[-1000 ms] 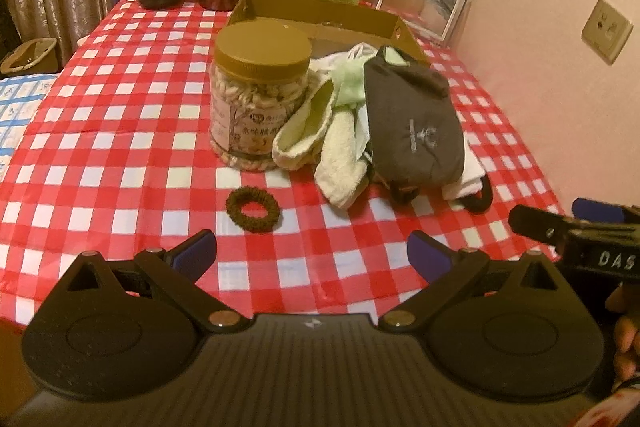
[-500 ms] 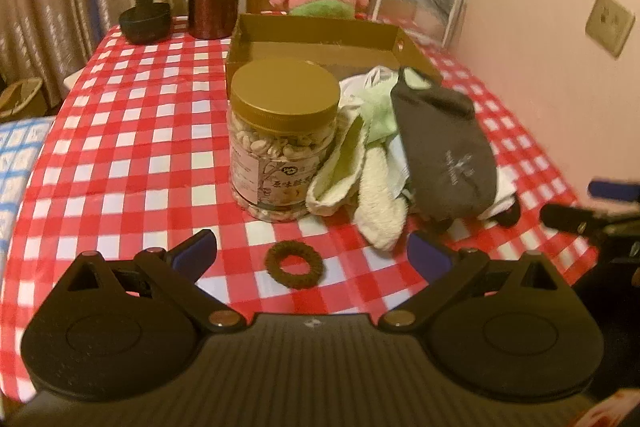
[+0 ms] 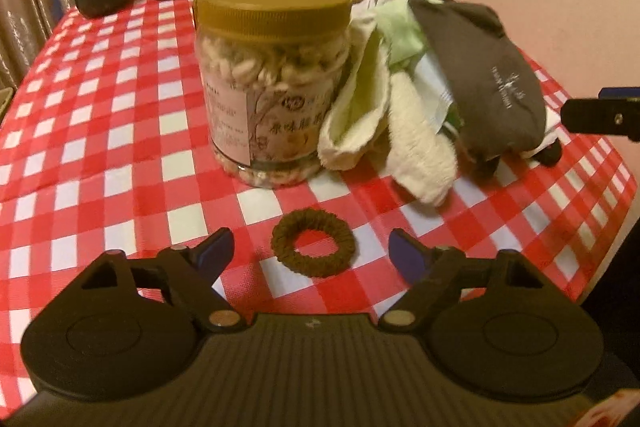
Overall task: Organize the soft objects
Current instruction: 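Grasp the brown hair tie with the left gripper while the right gripper grasps the grey bag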
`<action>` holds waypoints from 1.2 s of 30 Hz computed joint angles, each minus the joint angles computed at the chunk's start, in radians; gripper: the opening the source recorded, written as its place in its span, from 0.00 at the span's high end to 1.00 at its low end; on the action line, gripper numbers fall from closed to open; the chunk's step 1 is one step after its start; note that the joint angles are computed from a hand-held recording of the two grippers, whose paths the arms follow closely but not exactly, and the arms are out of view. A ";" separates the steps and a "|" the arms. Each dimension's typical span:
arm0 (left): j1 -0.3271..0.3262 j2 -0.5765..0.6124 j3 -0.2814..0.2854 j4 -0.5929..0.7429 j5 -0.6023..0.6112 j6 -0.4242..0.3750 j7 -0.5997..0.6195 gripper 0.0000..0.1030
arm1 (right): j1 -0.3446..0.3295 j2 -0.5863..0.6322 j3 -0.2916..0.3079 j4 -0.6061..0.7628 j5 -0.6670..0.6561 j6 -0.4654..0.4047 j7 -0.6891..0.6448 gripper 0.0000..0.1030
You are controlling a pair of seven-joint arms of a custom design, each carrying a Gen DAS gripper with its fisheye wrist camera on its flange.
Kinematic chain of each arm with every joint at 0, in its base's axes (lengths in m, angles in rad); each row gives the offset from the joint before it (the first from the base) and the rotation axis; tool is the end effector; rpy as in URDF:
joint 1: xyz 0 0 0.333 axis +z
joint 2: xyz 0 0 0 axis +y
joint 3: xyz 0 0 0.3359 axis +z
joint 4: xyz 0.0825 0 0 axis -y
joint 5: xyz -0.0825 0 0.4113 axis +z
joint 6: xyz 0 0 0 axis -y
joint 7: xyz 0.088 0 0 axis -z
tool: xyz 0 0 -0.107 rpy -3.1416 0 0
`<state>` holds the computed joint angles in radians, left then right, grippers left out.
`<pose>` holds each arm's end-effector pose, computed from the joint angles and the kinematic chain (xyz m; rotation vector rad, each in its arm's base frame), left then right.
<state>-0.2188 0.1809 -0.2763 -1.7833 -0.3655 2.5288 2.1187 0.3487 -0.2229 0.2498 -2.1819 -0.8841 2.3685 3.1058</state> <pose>0.6088 -0.3103 0.5273 -1.0814 2.6085 -0.9194 0.4505 0.3058 0.5369 -1.3565 2.0386 -0.8500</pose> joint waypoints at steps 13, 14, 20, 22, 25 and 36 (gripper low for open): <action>-0.014 0.043 -0.005 0.012 0.080 0.021 0.017 0.65 | 0.009 0.064 -0.026 0.043 -0.034 0.009 -0.022 0.00; -0.014 0.042 -0.005 0.012 0.083 0.020 0.015 0.69 | 0.010 0.068 -0.028 0.046 -0.037 0.013 -0.024 0.00; 0.000 0.027 -0.010 0.022 0.049 0.003 0.012 0.85 | 0.015 0.089 -0.041 0.058 -0.054 0.041 -0.052 0.07; 0.005 0.019 -0.010 0.025 0.025 -0.001 0.013 0.85 | 0.015 0.101 -0.048 0.068 -0.052 0.048 -0.068 0.11; 0.008 0.006 -0.011 0.034 -0.007 -0.002 0.017 0.85 | 0.018 0.124 -0.052 0.090 -0.068 0.034 -0.089 0.14; 0.003 -0.023 -0.014 0.048 -0.104 -0.012 0.061 0.85 | 0.059 0.219 -0.088 0.174 -0.115 -0.041 -0.191 0.31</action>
<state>-0.2160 0.1574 -0.2898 -1.7352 -0.4696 2.5168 2.1800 0.4078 -0.0043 0.1615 -2.0082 -0.9988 2.3270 2.9152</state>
